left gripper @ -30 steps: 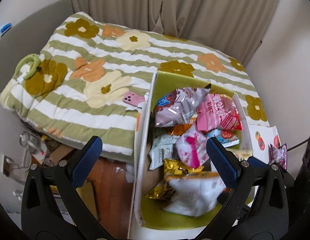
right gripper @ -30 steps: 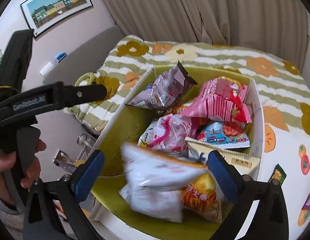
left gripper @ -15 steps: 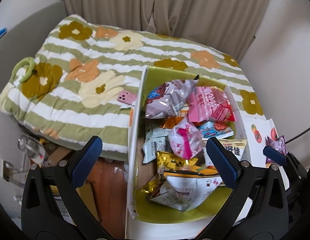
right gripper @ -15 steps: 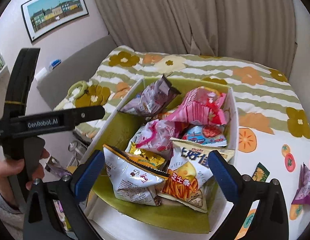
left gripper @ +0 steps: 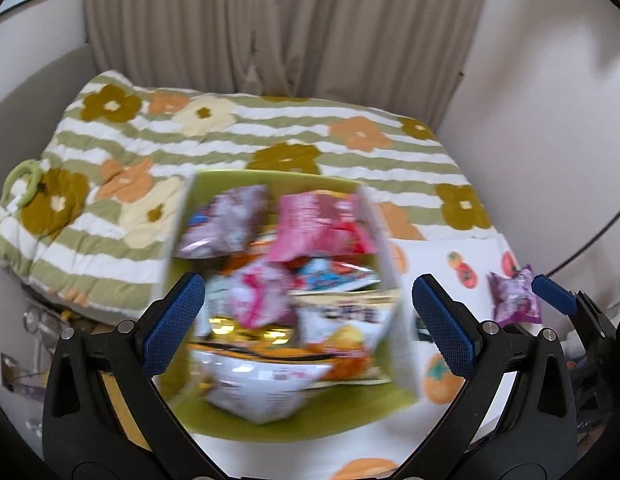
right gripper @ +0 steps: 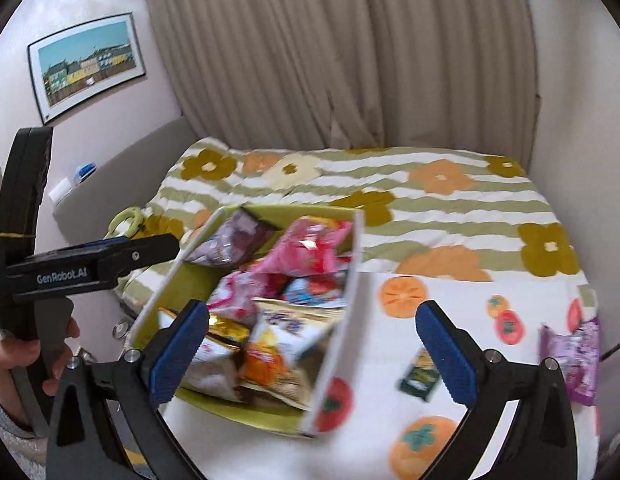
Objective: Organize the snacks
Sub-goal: 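Move both grippers from the box to the green cracker pack and purple bag, then grasp the green cracker pack with the left gripper while the right grasps the purple cartoon bag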
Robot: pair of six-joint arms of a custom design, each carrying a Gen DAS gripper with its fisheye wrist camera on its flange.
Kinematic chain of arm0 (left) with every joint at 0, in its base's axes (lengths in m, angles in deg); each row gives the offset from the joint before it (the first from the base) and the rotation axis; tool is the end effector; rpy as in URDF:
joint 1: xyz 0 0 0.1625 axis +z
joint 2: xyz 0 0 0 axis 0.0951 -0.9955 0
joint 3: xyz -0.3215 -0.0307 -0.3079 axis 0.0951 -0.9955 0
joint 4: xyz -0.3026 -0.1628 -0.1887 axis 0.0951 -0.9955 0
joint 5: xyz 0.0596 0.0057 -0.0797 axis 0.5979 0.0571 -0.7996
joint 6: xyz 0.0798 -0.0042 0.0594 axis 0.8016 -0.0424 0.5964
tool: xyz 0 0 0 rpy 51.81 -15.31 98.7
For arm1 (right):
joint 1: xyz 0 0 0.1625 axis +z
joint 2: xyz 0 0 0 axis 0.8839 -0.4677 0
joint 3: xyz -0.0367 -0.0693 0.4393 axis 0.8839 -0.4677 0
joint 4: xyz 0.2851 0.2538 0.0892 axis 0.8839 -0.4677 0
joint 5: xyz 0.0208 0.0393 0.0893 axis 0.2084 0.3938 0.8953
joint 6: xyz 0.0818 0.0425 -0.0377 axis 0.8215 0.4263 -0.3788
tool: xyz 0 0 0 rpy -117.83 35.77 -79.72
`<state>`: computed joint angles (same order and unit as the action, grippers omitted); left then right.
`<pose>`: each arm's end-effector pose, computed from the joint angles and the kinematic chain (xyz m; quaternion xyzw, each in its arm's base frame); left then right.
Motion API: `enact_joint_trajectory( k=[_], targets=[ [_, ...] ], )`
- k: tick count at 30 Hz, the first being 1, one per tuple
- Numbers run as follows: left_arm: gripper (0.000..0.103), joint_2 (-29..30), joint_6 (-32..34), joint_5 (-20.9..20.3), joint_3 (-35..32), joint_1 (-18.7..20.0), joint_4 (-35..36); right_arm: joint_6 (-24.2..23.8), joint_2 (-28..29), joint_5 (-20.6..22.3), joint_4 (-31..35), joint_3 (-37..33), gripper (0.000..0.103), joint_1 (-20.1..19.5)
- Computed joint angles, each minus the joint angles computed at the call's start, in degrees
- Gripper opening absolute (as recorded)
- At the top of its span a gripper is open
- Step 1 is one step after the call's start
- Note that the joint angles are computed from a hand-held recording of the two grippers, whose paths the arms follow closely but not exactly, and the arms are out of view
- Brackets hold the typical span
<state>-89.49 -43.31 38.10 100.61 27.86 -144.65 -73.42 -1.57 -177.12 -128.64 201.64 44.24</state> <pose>-0.4667 -0.5503 0.1779 0.1978 0.9015 -0.2988 0.2428 0.2236 -0.4595 0.4062 0.1850 -0.8805 0.3641 0.2408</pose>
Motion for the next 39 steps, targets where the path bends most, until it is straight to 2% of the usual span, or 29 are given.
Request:
enact_joint_trajectory(
  k=[9,17,23,28,30,32,34,36,39],
  targets=[
    [0.103,12.48,-0.06,-4.42,-10.78,-3.93,2.33,-3.18,-12.27,1.37,7.04,-0.05,0.103,-8.49],
    [0.103,22.81,-3.98,-6.33,-20.49,-5.75,8.64,-7.02,-18.48,3.52,14.31,-2.71,0.103,-18.05],
    [0.103,28.25,-5.94,-7.02,-24.37,-5.16,11.75,-10.64,-18.80,4.62,17.31,-4.70,0.103,-24.81],
    [0.101,32.40,-4.66,-7.56,-27.35,-3.05,14.08,-10.05,-18.13,7.40,16.98,-4.73,0.103,-30.37],
    [0.092,33.81,-3.46,-8.15,-28.32,-1.86,14.94,-9.31,-17.38,8.04,16.09,-4.39,0.103,-32.27],
    [0.087,35.34,-2.42,-9.10,-29.69,-0.50,16.17,-8.57,-16.72,8.10,15.27,-4.10,0.103,-33.51],
    [0.086,36.42,-1.80,-9.70,-30.72,0.56,17.31,-7.76,-15.93,8.19,14.74,-4.03,0.103,-34.60],
    [0.080,37.14,-1.16,-10.14,-31.48,1.47,18.43,-7.14,-15.16,7.89,14.19,-3.93,0.103,-35.55],
    [0.080,37.58,-0.36,-10.73,-31.86,2.40,19.21,-6.84,-14.06,6.73,12.37,-3.64,0.103,-35.76]
  ],
)
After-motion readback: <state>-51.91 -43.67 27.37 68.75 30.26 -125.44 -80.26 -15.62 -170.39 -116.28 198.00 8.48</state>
